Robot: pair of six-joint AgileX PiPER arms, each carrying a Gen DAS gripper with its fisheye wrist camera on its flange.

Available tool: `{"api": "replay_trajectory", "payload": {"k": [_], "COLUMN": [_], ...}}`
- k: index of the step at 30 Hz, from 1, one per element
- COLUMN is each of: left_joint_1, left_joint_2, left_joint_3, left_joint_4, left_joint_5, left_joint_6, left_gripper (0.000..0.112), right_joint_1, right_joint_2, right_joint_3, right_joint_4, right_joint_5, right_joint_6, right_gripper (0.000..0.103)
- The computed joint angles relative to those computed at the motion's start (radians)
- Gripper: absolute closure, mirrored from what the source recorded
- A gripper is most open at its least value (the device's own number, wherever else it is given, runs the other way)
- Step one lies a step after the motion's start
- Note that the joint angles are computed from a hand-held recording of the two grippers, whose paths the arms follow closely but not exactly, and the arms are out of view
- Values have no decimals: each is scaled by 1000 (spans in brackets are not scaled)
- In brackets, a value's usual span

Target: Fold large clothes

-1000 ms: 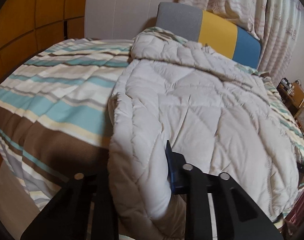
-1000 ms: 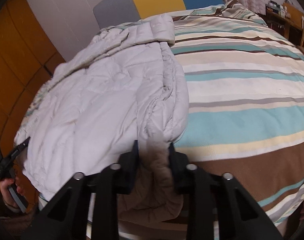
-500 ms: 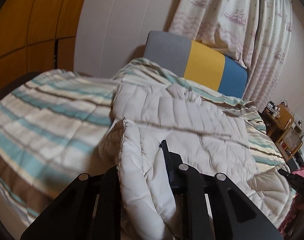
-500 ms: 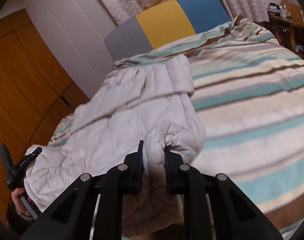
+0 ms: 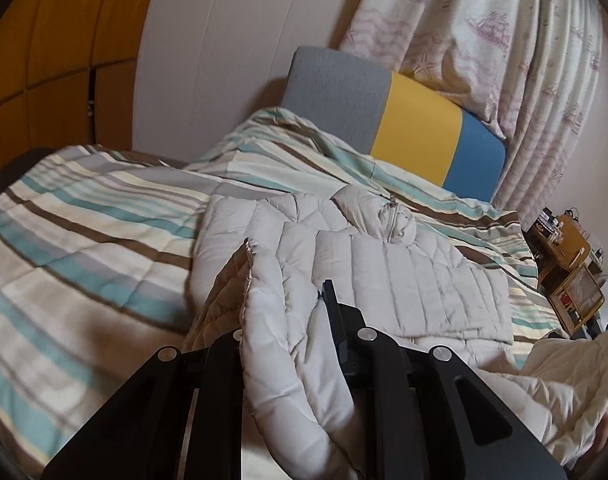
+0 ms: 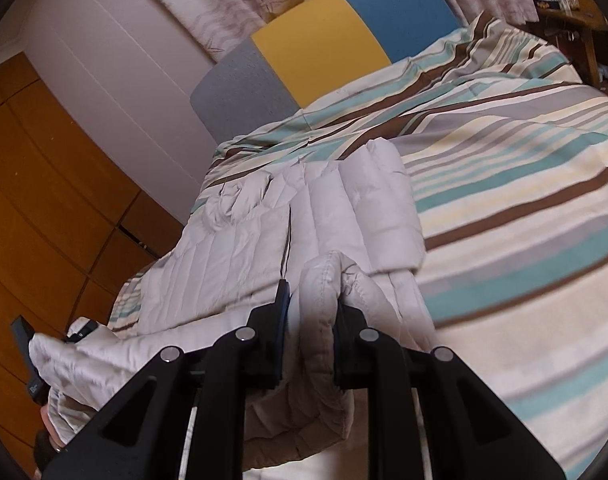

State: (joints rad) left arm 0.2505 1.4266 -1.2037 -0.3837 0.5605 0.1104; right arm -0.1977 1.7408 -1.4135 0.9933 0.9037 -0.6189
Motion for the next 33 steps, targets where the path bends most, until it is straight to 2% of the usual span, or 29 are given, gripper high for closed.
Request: {"api": "replay_trajectory", "payload": {"k": [6, 10, 13, 14, 15, 16, 17, 18, 19, 21, 23, 24, 26, 30, 32, 33], "left_joint_1": [12, 39, 80, 93, 111, 125, 136, 147, 156, 166, 170, 181, 187, 164, 147, 128], "left_joint_2": [193, 273, 292, 290, 282, 272, 259, 242, 223, 178, 138, 126, 126, 190, 223, 236], "left_joint_3": [-171, -239, -233, -223, -200, -177, -155, -127, -97, -31, 28, 55, 77, 64, 54, 49], "left_joint_4": [-30, -87, -211, -256, -323, -379, -424, -466, -505, -579, -610, -644, -620, -385, -324, -256], "left_joint_5": [44, 87, 101, 99, 89, 76, 61, 41, 18, -45, -106, -109, -104, -71, -64, -73], "left_joint_6": [-5, 14, 77, 104, 153, 197, 234, 269, 304, 387, 440, 492, 505, 339, 284, 222], "left_gripper": [94, 94, 82, 74, 64, 59, 49, 41, 37, 22, 20, 20, 20, 20, 20, 20], "right_joint_1": [27, 24, 21, 19, 17, 11, 6, -1, -12, -34, -48, -54, -54, -44, -41, -28], "right_joint_2": [159, 233, 272, 278, 281, 279, 272, 259, 233, 179, 145, 132, 133, 224, 291, 296], "right_joint_3": [-154, -208, -227, -229, -229, -215, -198, -173, -127, -46, -9, 3, 9, -56, -98, -102], "right_joint_4": [28, 98, 162, 180, 202, 239, 276, 320, 392, 491, 481, 437, 358, 148, 133, 116], "right_joint_5": [-6, 0, -14, -16, -18, -23, -30, -40, -57, -85, -105, -119, -129, -79, -21, -36], "right_joint_6": [65, 72, 43, 31, 15, -21, -59, -107, -192, -329, -362, -357, -322, -122, -40, -20], "right_gripper": [85, 74, 61, 56, 46, 36, 31, 21, 14, 10, 8, 6, 4, 3, 3, 4]}}
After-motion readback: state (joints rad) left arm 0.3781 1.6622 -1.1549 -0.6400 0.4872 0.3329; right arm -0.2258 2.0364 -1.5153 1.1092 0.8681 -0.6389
